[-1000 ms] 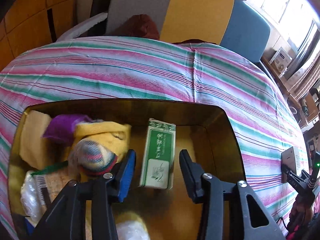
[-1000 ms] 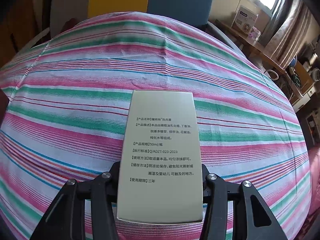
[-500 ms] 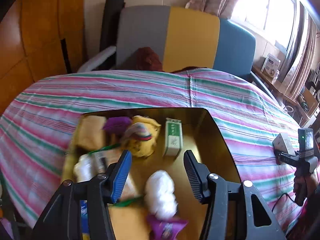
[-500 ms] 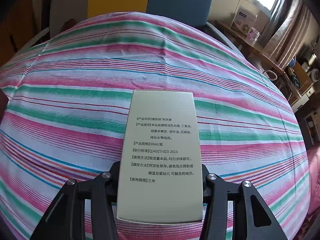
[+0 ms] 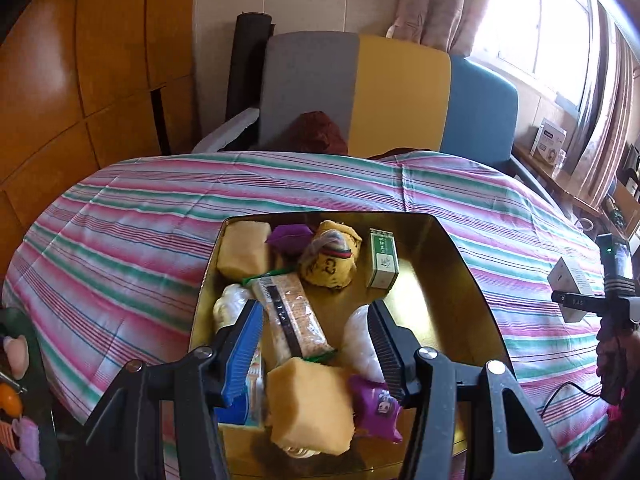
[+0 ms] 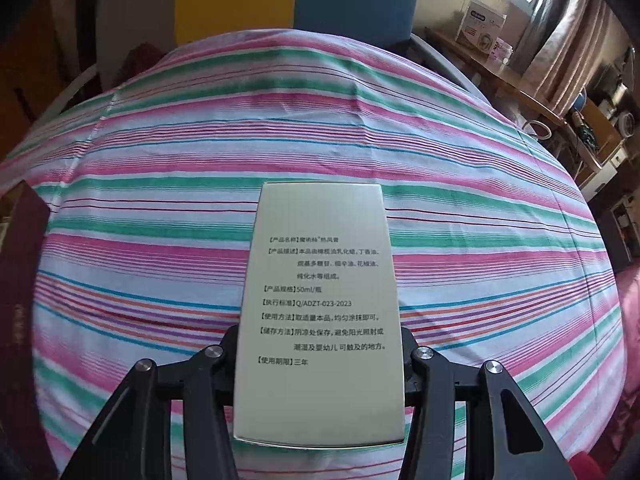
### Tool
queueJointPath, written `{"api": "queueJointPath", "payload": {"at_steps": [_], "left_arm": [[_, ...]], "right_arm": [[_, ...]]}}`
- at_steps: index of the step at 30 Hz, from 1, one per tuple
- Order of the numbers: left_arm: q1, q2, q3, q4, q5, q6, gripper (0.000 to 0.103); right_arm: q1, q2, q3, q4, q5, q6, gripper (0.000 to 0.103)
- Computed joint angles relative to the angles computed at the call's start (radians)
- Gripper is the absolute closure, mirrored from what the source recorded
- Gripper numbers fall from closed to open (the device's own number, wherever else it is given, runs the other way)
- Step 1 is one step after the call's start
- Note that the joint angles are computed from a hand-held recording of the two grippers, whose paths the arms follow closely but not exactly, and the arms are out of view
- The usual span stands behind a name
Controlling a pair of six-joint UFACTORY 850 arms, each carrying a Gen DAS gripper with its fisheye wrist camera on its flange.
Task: Organize objects
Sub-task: 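Carry the white box into the tray and open the right gripper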
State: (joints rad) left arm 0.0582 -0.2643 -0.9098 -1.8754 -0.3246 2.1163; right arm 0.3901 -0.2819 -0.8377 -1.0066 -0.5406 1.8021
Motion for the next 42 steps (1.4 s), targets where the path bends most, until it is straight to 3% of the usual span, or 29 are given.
{"api": "queueJointPath", "payload": {"at_steps": [10, 18, 27, 30, 34, 36, 39, 42], "left_arm": [[0.032, 0.012, 0.019, 0.011, -0.029, -0.01, 0.048], [0.064, 0.007, 0.022, 0.038, -0.043, -0.041, 0.048], [0.112, -0.021, 0.004, 0.072, -0.039, -0.107, 0.046], [0.125, -0.027, 0.001, 0.078, -0.037, -0.121, 0.038], [0.131, -0.034, -0.001, 0.072, -0.031, -0.117, 0.037], [0.128, -0.034, 0.002, 0.041, -0.025, -0.083, 0.036], [0.118, -0.032, 0.007, -0.001, -0.018, -0.033, 0.036], [0.107, -0.022, 0.022, -0.085, -0.011, 0.063, 0.036]], "right_arm": [[0.186, -0.004, -0.149, -0.156, 0.049, 0.124, 0.053], [0.27, -0.13, -0.345, -0.128, 0.09, -0.02, 0.053], [0.272, -0.301, -0.533, 0.149, 0.088, -0.339, 0.052], [0.263, -0.374, -0.612, 0.29, 0.051, -0.488, 0.052], [0.254, -0.44, -0.672, 0.402, 0.001, -0.589, 0.052], [0.251, -0.437, -0.655, 0.433, 0.014, -0.601, 0.048], [0.251, -0.415, -0.617, 0.367, 0.039, -0.526, 0.035], [0.251, -0.392, -0.586, 0.325, 0.065, -0.479, 0.032]]}}
